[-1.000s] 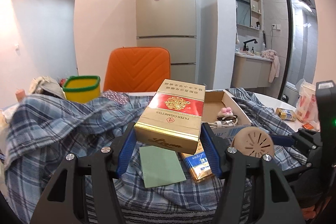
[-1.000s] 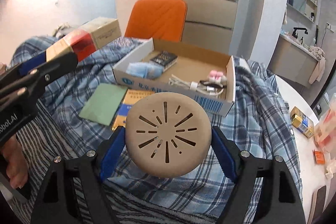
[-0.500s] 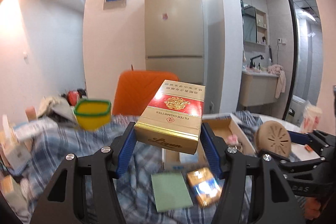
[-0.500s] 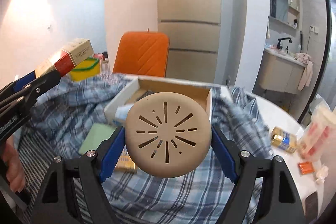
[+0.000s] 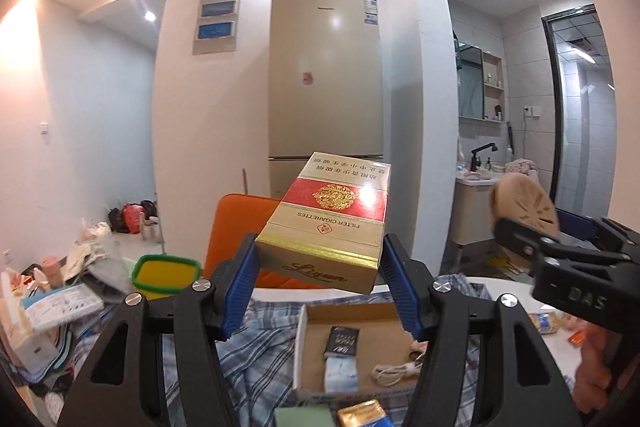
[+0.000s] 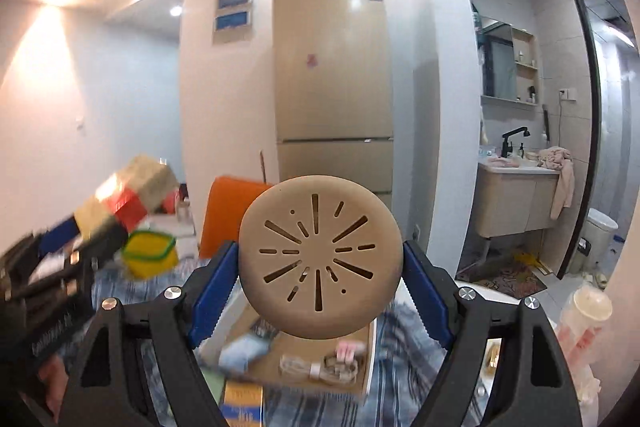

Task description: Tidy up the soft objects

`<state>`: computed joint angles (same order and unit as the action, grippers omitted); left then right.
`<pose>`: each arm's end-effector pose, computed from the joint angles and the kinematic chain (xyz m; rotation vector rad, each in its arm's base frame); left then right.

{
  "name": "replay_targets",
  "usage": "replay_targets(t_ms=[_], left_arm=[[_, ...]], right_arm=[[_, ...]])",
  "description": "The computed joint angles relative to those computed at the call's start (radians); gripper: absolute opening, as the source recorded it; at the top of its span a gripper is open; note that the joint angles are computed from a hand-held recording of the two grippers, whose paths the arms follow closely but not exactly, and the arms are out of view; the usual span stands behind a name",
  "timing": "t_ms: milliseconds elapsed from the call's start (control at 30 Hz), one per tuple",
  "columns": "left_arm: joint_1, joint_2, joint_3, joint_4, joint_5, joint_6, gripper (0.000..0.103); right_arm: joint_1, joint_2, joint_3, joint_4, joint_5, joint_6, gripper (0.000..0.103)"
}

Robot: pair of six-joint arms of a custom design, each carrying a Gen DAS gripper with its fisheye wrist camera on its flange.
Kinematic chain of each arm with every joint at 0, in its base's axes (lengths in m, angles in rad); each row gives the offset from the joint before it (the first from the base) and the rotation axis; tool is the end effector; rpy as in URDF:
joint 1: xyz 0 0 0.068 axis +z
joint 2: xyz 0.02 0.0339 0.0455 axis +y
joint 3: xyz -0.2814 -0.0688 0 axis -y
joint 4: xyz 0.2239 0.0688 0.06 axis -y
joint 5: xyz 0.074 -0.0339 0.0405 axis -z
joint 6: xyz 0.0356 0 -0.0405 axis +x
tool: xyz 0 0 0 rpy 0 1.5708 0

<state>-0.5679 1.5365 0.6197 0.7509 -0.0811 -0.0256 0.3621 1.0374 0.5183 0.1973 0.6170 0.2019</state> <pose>0.2563 -0.1601 0.2355 0.4106 1.7013 -0.3651 0.1932 0.0512 0.2642 0.2665 1.8164 -0.1888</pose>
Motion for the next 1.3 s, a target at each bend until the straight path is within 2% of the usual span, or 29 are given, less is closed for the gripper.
replay_targets(t_ms=[133,233,433,600,833,1067,1300], left_arm=[[-0.03,0.029,0.105,-0.094,-0.037,-0.002,0.059],[-0.049,0.078,0.158,-0.134,-0.053,-0.025,0.059],[-0.067,0.203,0.214,-0.141,-0.075,-0.012,0.059],[-0.039,0.312,0.294,-0.204,-0.083,-0.011,0.059],[0.01,0.445,0.453,-0.424,0.006,-0.031,0.058],[0.019,0.535,0.576,-0.6,0.034,-0.038,0.058],[0.011,0.6,0.644,-0.681,0.015,-0.032,0.058]], right_arm=[[-0.085,0.085,0.083,0.016,-0.032,0.007,0.083],[-0.161,0.154,0.121,0.005,-0.12,0.04,0.083],[-0.248,0.317,0.099,0.081,-0.202,0.051,0.083],[-0.343,0.461,0.121,0.099,-0.354,0.081,0.083],[-0.353,0.665,0.173,0.122,-0.38,0.057,0.083],[-0.337,0.852,0.24,0.108,-0.424,0.027,0.083],[-0.322,0.93,0.282,0.088,-0.437,0.018,0.083]])
